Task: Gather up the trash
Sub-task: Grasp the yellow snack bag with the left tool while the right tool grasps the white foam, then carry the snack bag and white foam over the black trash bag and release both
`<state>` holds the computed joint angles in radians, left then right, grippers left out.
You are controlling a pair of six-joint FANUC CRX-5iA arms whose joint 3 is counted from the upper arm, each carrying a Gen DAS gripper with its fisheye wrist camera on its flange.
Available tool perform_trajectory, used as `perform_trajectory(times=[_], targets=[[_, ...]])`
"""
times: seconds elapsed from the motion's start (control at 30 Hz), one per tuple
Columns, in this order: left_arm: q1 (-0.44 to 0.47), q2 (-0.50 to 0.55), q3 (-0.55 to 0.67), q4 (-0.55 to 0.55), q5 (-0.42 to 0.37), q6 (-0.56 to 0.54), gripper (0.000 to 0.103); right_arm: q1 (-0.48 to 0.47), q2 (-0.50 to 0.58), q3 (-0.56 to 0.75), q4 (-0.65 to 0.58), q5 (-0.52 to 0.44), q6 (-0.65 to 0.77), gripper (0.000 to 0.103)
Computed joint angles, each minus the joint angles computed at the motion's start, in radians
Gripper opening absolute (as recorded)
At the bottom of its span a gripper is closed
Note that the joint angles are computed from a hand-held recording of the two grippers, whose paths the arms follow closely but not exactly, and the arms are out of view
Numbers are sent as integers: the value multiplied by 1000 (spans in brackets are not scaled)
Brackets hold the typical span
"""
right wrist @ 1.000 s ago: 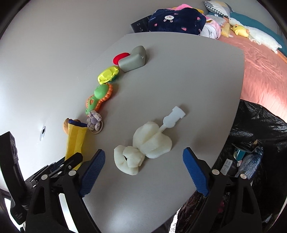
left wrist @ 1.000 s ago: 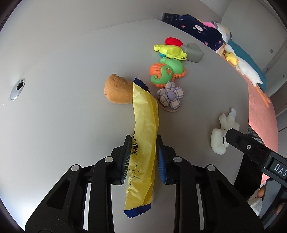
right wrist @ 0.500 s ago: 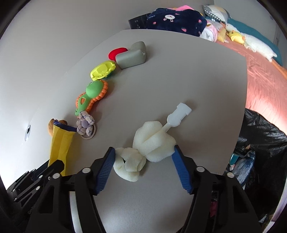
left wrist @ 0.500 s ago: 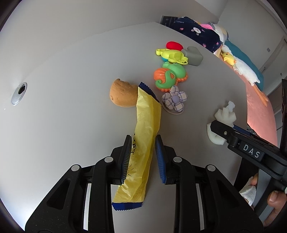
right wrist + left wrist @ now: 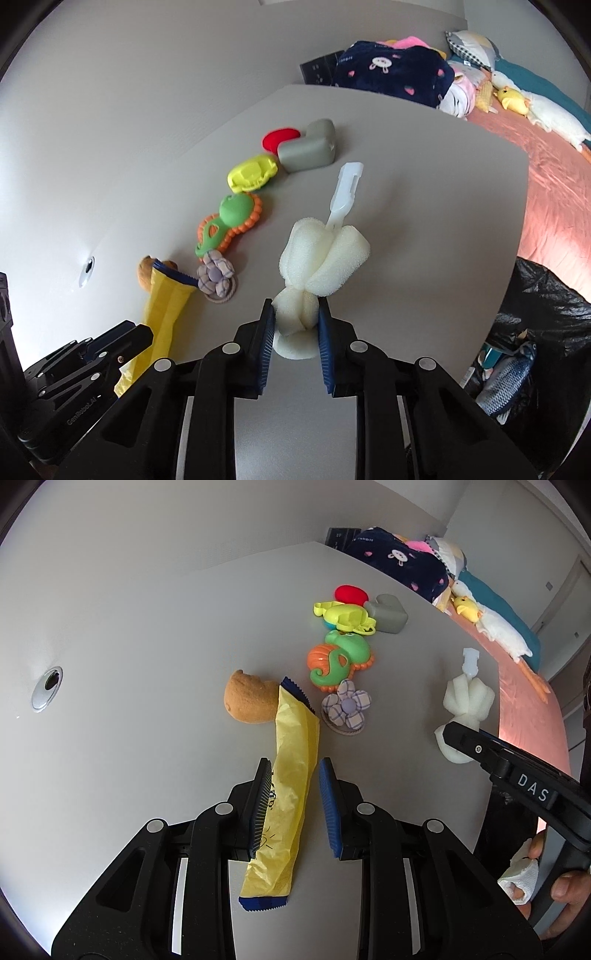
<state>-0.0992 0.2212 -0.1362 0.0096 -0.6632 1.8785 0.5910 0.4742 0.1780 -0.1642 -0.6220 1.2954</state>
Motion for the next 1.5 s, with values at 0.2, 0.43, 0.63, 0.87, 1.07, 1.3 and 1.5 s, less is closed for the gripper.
perform_trajectory(times=[0.2,0.43,0.63,0.87,1.07,1.3,1.5], targets=[[-35,5,44,-60,-8,31,23,-27,-35,-20,-20,16,7,24],[-42,23,83,-93,-56,41,12,-45,-79,-69,-14,56,4,24],[-40,37,88,-117,-77,108,12,-60,-92,-80,-32,58,25,24],[-63,51,107,-194,-94,167,66,-60,-96,-90,-20,60,12,24],[-32,73,77,-98,-73,84,26,-60,-102,-99,-8,72,-2,24],[-24,35,32,-78,-11,73,13,-64,-114,-112,-9,85,-4,24],[-34,4,39,-71,11,47,13,-69,-132,-131,-3,107,-20,24]])
